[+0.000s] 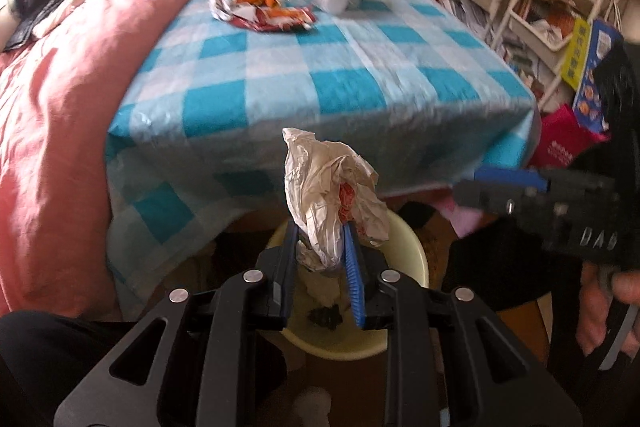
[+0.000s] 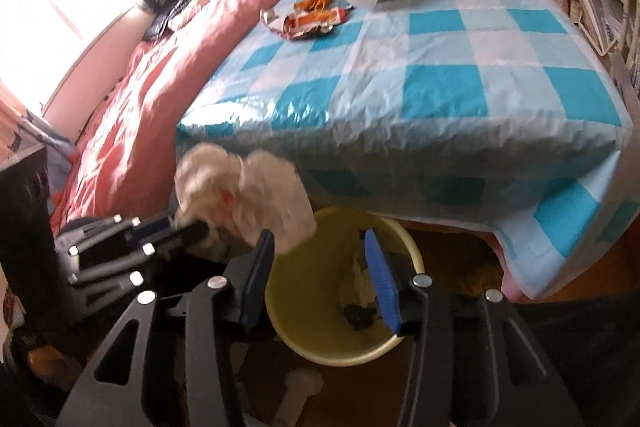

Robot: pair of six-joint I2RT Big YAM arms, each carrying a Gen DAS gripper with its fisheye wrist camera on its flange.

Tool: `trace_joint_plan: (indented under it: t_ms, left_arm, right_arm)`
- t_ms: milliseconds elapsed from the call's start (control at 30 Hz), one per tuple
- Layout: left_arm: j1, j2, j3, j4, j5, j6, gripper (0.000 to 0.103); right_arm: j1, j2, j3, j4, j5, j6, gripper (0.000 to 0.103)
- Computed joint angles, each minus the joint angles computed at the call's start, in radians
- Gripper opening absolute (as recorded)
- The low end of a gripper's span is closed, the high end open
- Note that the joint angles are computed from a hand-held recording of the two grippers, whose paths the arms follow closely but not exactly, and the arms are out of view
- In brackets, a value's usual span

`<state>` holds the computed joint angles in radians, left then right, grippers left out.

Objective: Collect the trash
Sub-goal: 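Open both tools over the yellow bin to drop the items, then move both tools back over the trash on the table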

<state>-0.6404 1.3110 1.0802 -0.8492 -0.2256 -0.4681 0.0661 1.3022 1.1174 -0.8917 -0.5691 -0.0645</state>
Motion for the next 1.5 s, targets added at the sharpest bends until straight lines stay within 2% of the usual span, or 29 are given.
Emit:
trace_joint_plan:
  t_ms: [33, 133, 200, 433, 500, 600, 700, 867, 1500]
  left_arm:
    - [-0.003, 0.004, 0.002, -0.006, 0.002, 0.001, 0.022]
    - [-0.013, 0.013, 0.010, -0.017, -0.006, 0.008, 0.032]
    - [-0.016, 0.011, 0.010, -0.013, -0.017, 0.005, 0.042]
    - [-0.019, -0.020, -0.008, 0.037, -0.067, -0.012, 0.064]
    - [-0.023, -0.030, -0.015, 0.055, -0.094, -0.015, 0.072]
    - [-0.024, -0.042, -0.022, 0.076, -0.126, -0.019, 0.078]
    - [-0.023, -0.045, -0.023, 0.085, -0.149, -0.027, 0.083]
    - [-0.026, -0.050, -0.027, 0.092, -0.171, -0.028, 0.084]
    - [-0.028, -0.053, -0.031, 0.115, -0.217, -0.030, 0.089]
  right_arm:
    - [-0.001, -0.002, -0.001, 0.005, -0.001, 0.007, 0.049]
    - [-0.013, -0.012, -0.007, 0.023, -0.008, 0.027, 0.049]
    - [-0.017, -0.016, -0.010, 0.043, -0.010, 0.045, 0.049]
    - [-0.021, -0.026, -0.018, 0.072, -0.005, 0.068, 0.053]
    - [-0.021, -0.030, -0.022, 0.081, -0.002, 0.072, 0.057]
    - [-0.022, -0.038, -0.026, 0.097, 0.007, 0.081, 0.065]
    - [-0.023, -0.042, -0.030, 0.113, 0.021, 0.093, 0.074]
    - [-0.021, -0.047, -0.035, 0.133, 0.041, 0.105, 0.079]
    - [-0.005, -0.061, -0.048, 0.163, 0.072, 0.091, 0.080]
